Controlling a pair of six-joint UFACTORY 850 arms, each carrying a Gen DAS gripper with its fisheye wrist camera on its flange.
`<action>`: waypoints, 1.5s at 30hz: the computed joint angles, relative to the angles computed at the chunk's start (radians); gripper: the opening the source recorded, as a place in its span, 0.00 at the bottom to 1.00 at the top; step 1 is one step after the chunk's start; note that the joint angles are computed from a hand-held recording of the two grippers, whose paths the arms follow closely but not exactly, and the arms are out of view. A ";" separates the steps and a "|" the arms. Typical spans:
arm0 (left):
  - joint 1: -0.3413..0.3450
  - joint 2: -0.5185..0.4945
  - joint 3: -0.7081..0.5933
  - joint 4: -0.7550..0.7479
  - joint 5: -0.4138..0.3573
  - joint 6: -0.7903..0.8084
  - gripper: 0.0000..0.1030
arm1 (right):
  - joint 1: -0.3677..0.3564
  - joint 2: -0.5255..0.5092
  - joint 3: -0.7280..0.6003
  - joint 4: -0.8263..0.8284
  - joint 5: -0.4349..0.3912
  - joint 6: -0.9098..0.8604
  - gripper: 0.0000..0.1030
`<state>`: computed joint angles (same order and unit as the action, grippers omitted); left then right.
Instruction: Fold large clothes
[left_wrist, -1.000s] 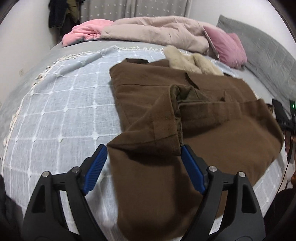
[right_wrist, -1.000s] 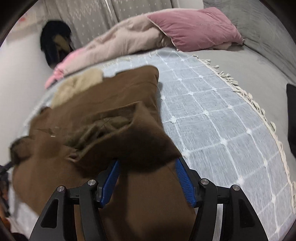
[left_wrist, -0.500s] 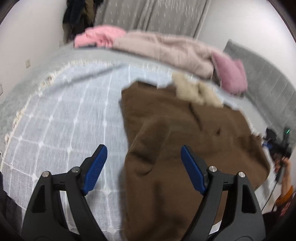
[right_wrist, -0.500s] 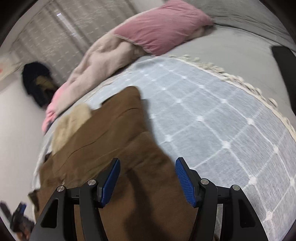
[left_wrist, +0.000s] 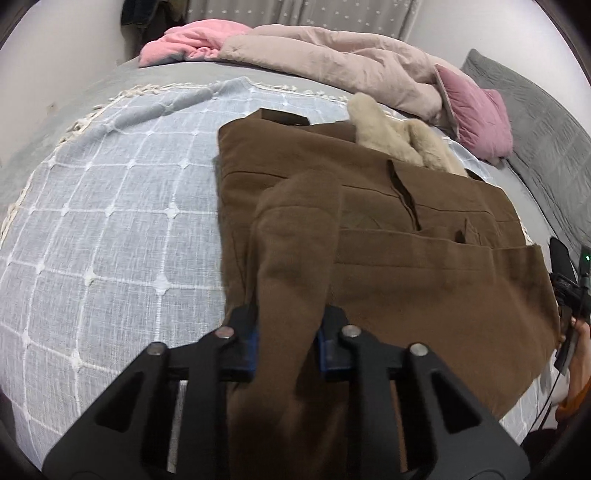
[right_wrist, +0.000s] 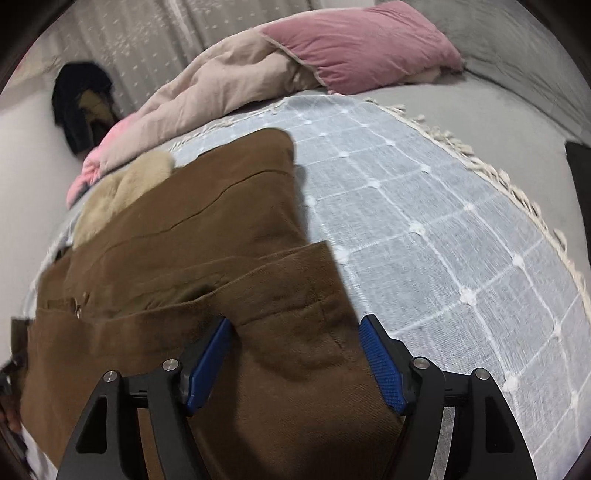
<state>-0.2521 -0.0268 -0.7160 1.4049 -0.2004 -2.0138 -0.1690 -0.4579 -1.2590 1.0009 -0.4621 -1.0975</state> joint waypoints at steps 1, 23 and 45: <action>0.003 0.000 0.002 0.017 0.002 -0.026 0.21 | -0.007 -0.003 -0.004 0.000 -0.013 0.016 0.72; -0.169 0.124 0.035 0.135 -0.289 -0.360 0.07 | -0.003 0.192 0.197 0.519 0.109 -0.462 0.08; 0.060 -0.101 -0.351 0.322 -0.284 -0.213 0.07 | 0.177 -0.001 -0.214 1.313 0.257 -1.133 0.07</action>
<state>-0.1924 -0.1277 -1.0665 1.7272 -0.4841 -2.2273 0.0078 -0.4593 -1.4731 2.3142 -0.2054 -2.2308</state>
